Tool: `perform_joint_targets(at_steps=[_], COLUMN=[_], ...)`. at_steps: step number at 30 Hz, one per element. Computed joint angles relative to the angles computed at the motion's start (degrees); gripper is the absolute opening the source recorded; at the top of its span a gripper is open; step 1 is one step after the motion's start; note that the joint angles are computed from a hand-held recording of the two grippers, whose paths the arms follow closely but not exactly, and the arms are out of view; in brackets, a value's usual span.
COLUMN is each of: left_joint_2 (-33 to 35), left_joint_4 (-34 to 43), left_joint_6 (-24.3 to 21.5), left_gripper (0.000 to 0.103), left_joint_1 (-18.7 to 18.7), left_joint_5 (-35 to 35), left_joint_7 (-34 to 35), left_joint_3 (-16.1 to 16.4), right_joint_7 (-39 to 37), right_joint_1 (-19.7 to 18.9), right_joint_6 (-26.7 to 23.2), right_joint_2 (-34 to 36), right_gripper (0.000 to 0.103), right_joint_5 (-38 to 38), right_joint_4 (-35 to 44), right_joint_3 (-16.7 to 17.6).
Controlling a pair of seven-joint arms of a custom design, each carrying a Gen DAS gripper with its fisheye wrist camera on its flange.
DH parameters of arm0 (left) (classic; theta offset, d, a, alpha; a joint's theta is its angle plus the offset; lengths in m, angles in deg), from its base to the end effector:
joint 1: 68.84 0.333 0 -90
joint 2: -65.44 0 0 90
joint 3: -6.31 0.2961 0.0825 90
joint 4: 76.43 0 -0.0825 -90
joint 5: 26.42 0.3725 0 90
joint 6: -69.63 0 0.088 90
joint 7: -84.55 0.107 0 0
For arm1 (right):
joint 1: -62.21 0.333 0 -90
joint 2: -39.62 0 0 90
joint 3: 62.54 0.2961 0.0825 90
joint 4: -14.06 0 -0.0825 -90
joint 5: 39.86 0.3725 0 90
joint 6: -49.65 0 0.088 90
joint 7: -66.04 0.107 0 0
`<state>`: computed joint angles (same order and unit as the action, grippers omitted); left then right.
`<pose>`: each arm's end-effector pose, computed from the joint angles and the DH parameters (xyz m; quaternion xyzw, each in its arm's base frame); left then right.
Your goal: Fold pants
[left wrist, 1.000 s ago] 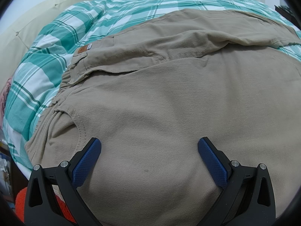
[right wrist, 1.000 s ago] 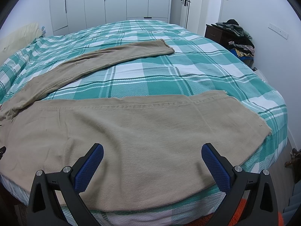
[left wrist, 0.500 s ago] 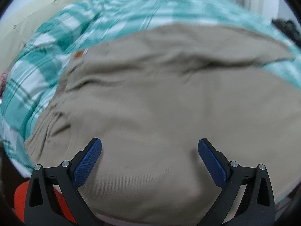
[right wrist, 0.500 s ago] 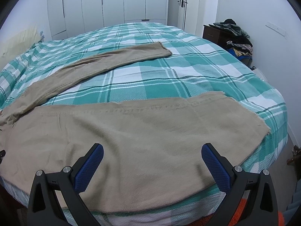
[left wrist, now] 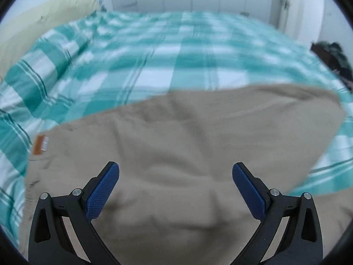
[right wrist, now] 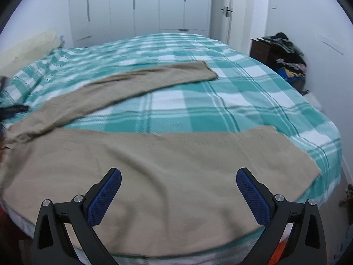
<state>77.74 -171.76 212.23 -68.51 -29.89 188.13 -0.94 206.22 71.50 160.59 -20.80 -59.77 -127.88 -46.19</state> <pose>0.6529 -0.0716 0.5343 -0.5618 0.7697 -0.2278 0.2001 0.2453 0.1317 0.6331 -0.4883 0.7888 -0.3286 0.1770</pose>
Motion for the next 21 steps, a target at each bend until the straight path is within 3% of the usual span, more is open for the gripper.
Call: perform_joint_targets(at_steps=[2,4,5,11,13,17,21], left_joint_2=[3.2,2.7,2.8,2.3,2.5,1.8,2.0], left_joint_4=[0.5,-3.0,-2.8,-4.6,-4.8,-6.4,-6.9], left_joint_6=[-2.4,1.7,1.5,4.6,5.3,7.0,8.4], left_gripper=[0.102,0.102,0.102,0.102,0.102,0.102,0.102], left_joint_1=[-0.8,2.5,2.8,2.7,2.9,2.6,2.5], left_joint_5=[3.2,-4.7,-6.0,-7.3,-8.2,-9.7,-10.4], left_joint_7=[0.3,5.4,6.2,8.0,8.6,9.0,9.6], left_joint_3=[0.7,-1.5,-1.6,-1.2,-1.3,-1.7,-1.8], right_joint_7=[-1.2,-3.6,-4.8,-9.8,-11.7,-16.4,-17.4], right_joint_1=[0.2,-0.6,-1.2,-6.1,-4.7,0.5,-1.4], right_joint_6=[3.0,6.8,8.5,29.1,36.2,45.5,51.5], right_joint_2=[1.4,3.4,4.5,17.3,24.5,35.1,42.0], right_gripper=[0.102,0.102,0.102,0.102,0.101,0.083,0.062], right_joint_5=[0.8,1.1,1.4,10.1,18.0,35.3,41.7], right_joint_4=[1.1,2.5,3.0,5.4,6.9,9.3,10.5], right_joint_3=[-2.8,-6.0,-7.3,-21.3,-27.9,-37.4,-37.4])
